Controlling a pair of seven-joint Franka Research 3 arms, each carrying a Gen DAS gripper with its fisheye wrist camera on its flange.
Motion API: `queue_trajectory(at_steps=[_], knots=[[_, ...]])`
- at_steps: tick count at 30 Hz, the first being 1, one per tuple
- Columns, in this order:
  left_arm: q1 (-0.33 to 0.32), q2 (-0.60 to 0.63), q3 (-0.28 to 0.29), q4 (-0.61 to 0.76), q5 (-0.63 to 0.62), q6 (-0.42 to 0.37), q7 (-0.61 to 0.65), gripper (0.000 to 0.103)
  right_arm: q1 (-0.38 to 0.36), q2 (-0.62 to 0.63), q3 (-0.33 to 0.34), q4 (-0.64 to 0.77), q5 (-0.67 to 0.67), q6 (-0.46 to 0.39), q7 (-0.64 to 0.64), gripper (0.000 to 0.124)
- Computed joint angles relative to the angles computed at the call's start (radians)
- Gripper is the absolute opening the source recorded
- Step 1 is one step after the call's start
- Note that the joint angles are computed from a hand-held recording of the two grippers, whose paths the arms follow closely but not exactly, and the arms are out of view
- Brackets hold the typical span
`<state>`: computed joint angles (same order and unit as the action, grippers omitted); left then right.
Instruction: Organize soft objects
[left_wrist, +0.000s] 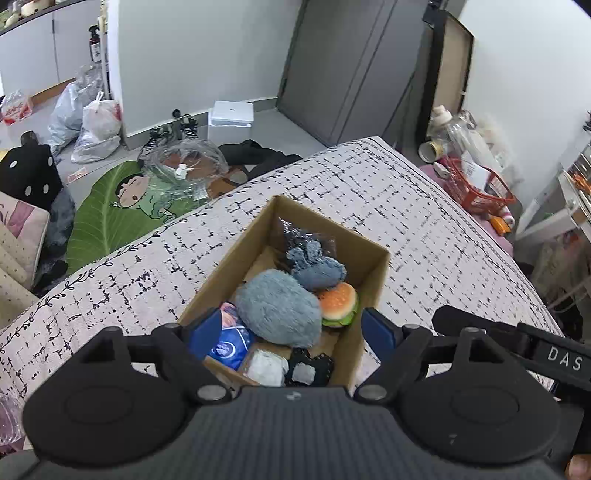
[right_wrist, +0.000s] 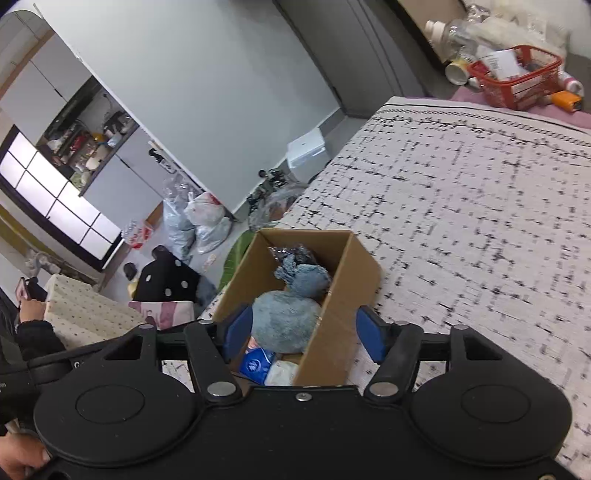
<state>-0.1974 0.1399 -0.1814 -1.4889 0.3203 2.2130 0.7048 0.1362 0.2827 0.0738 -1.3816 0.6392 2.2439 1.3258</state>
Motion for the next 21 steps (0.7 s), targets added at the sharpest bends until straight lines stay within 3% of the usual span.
queue_trajectory(at_steps=[9, 21], knots=[[-0.008, -0.035, -0.013, -0.013, -0.027, -0.023, 0.045, 0.089, 0.013, -0.117, -0.032, -0.124, -0.078, 0.05, 0.044, 0.087], [-0.034, -0.092, -0.032, -0.027, 0.007, -0.082, 0.061, 0.094, 0.025, -0.257, -0.053, -0.25, -0.157, 0.099, 0.072, 0.1]])
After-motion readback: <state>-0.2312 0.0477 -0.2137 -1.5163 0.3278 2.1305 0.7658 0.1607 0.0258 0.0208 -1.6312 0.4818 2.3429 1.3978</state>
